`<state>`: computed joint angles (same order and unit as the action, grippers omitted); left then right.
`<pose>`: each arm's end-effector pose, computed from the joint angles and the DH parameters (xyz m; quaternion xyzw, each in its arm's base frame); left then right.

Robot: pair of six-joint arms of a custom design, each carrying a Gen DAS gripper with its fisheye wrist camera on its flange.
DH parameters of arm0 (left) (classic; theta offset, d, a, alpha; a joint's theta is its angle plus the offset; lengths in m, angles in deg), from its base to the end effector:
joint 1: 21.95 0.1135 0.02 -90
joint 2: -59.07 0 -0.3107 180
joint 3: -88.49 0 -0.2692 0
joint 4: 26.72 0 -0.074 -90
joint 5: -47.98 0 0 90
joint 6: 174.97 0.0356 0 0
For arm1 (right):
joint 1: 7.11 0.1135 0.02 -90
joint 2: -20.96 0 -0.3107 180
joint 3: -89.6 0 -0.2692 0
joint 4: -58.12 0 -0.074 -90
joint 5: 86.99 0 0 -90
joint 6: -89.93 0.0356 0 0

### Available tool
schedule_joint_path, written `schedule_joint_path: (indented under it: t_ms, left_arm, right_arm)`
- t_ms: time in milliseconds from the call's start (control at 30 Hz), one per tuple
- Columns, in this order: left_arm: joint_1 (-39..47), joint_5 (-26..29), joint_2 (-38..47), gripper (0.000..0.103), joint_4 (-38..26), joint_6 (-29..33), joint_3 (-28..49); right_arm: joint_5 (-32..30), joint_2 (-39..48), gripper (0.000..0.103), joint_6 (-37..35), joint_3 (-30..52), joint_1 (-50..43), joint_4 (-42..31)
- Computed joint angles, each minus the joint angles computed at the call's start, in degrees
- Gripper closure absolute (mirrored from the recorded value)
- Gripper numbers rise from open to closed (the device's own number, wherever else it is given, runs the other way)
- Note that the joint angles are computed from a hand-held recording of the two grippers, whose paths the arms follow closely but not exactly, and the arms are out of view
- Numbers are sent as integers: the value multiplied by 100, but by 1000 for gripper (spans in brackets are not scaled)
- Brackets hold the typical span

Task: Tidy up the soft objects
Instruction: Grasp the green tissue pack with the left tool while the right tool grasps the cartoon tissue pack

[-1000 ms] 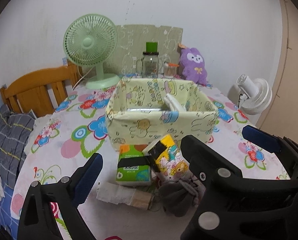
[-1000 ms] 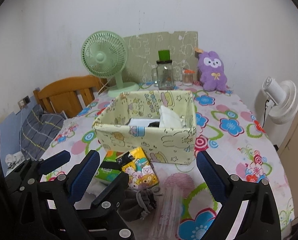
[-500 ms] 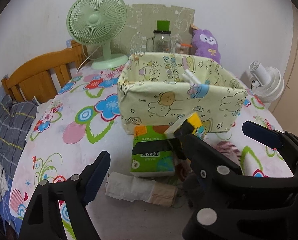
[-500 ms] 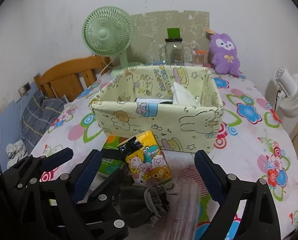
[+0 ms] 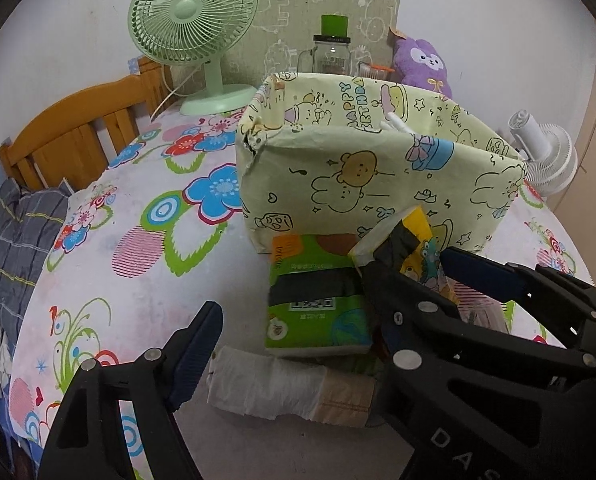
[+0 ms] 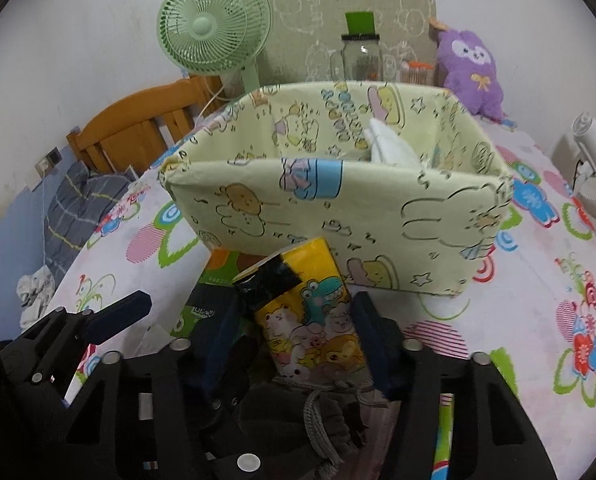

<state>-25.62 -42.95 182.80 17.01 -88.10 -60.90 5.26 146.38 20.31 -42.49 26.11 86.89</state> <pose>0.2487 -0.0154 0.0199 0.0016 0.9378 -0.0130 0.3468 0.2773 0.1799 0.0215 -0.0978 0.9306 0.1424 0.3227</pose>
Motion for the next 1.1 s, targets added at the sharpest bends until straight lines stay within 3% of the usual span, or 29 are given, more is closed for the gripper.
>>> schedule_joint_path:
  t_ms: [267, 433, 533, 600, 1100]
  left_arm:
    - [-56, 40, 53, 20, -178, -51, 181]
    - [-66, 103, 160, 27, -337, -82, 355]
    - [-31, 147, 239, 37, -525, -137, 491]
    - [35, 353, 260, 48, -486, -98, 500]
    - [-92, 164, -59, 54, -399, -132, 281]
  right_arm:
    - [175, -95, 63, -30, -183, 24, 235]
    - [194, -92, 64, 34, -212, -18, 252]
    - [241, -74, 64, 42, -188, 2, 226]
    - [220, -68, 64, 70, -175, -11, 219]
    - [137, -187, 66, 217, -334, -44, 357]
